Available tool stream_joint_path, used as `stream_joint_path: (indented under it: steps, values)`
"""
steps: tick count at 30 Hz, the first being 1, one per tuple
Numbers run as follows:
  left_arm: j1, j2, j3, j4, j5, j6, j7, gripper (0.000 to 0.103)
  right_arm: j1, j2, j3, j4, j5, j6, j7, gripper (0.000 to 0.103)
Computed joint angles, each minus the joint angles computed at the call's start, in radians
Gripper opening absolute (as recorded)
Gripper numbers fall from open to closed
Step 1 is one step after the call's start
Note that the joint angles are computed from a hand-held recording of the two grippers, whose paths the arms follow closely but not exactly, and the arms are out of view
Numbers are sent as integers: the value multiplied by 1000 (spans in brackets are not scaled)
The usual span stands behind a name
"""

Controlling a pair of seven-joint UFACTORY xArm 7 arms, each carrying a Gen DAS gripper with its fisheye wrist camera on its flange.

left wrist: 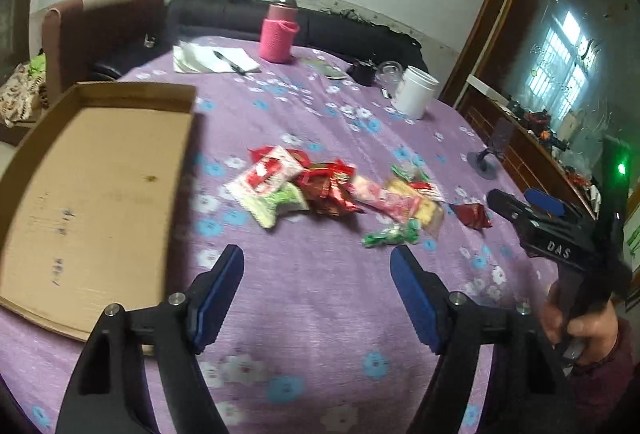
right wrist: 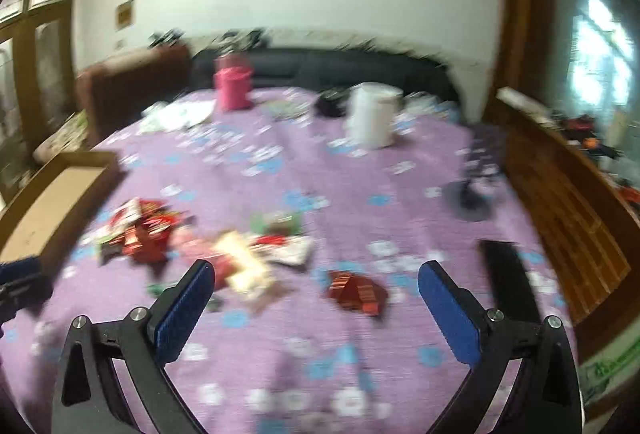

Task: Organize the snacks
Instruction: 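Grasp the pink Hello Kitty snack bar with the right gripper while the left gripper moves toward a green candy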

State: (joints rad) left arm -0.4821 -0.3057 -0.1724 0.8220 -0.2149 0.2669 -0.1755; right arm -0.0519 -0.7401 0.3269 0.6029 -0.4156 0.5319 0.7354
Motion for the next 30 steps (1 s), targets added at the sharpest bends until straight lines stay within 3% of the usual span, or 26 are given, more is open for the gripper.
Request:
stream_joint_path:
  steps: [4, 7, 9, 14, 16, 18, 20, 30]
  values:
    - [0, -18, 19, -12, -10, 29, 9, 75, 58, 174, -30, 98, 37, -30, -75, 101]
    - [-3, -16, 30, -15, -27, 45, 33, 75, 135, 298, -87, 152, 101, -66, -156, 89]
    - [-27, -14, 55, -11, -71, 55, 77, 59, 167, 360, -106, 176, 134, -90, -189, 73]
    - [-11, -1, 42, 9, -85, 61, 101, 56, 168, 451, -93, 219, 79, -98, -179, 72]
    - [-4, 17, 36, 29, -81, 70, 108, 56, 182, 470, -103, 221, 74, -104, -188, 64]
    - [-2, 45, 31, 60, -76, 89, 125, 56, 188, 483, -104, 228, 58, -76, -185, 37]
    - [13, 77, 11, 96, -44, 109, 123, 56, 191, 468, -111, 211, 47, -80, -173, 29]
    - [34, 316, -63, 354, 195, 201, 69, 56, 262, 370, -255, 94, 377, -215, -310, 25]
